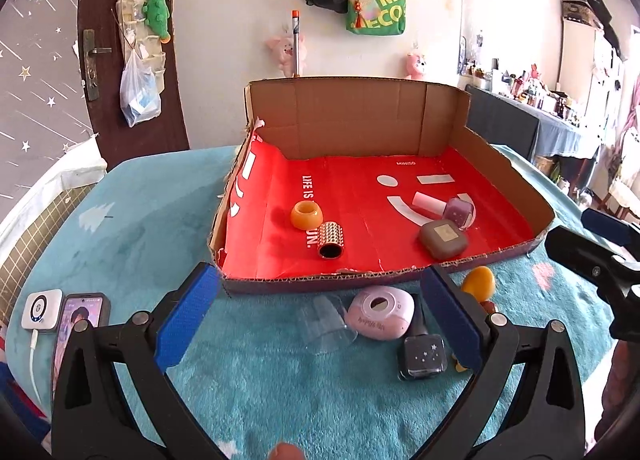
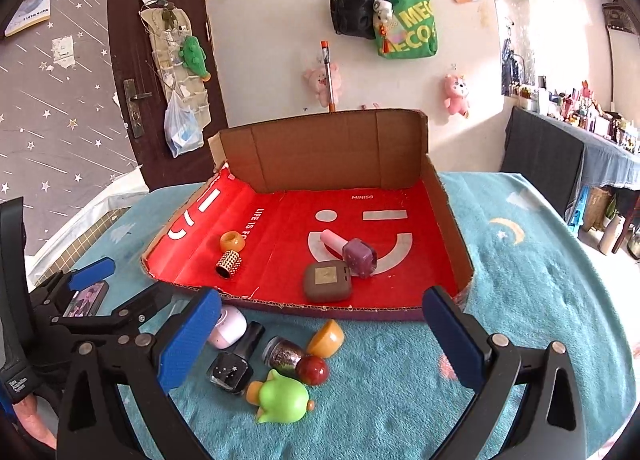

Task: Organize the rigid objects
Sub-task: 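Move both tools back out of the box over the remaining items, then grasp the green toy figure with the right tool while the left tool grasps the clear cup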

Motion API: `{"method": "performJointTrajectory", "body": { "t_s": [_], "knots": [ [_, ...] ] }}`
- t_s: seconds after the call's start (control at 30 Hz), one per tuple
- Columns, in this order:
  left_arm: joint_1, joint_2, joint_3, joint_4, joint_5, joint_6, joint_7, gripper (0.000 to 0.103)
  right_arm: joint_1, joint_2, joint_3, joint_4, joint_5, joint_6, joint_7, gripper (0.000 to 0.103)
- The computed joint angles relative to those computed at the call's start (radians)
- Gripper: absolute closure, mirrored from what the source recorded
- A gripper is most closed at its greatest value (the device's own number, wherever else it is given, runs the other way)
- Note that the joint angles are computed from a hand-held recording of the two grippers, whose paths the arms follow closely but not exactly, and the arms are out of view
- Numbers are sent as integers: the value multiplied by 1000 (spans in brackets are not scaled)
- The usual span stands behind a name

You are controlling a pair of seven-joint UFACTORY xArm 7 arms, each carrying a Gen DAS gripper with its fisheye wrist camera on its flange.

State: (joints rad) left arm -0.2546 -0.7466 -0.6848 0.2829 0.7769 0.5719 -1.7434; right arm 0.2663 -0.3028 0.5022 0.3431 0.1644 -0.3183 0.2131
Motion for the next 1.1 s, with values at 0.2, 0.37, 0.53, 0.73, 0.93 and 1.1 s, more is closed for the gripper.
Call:
{"method": "performJointTrajectory", "body": {
  "t_s": [0.2, 0.37, 0.53, 0.73, 0.93, 1.1],
  "knots": [
    [-37, -14, 16, -18, -31, -18, -11, 0, -72, -54, 99, -37, 50, -20, 1, 0],
    [-65, -31, 30, -38, -84, -20, 4, 0, -68, -82, 105, -66, 48, -31, 25, 0],
    [-84, -26, 9, -35, -128, 41, 3, 0, -51, -95, 91, -82, 26, -17, 52, 4],
    [-121, -22, 20, -50, -135, 55, -14, 0, -45, -98, 93, -97, -7, 6, 91, 16],
    [-129, -33, 29, -83, -141, -9, -27, 0, -11, -83, 59, -108, -47, 20, 126, 22],
    [-112, -7, 13, -86, -137, -37, -37, 1, -1, -66, 58, -114, -61, 24, 146, 23]
  ]
}}
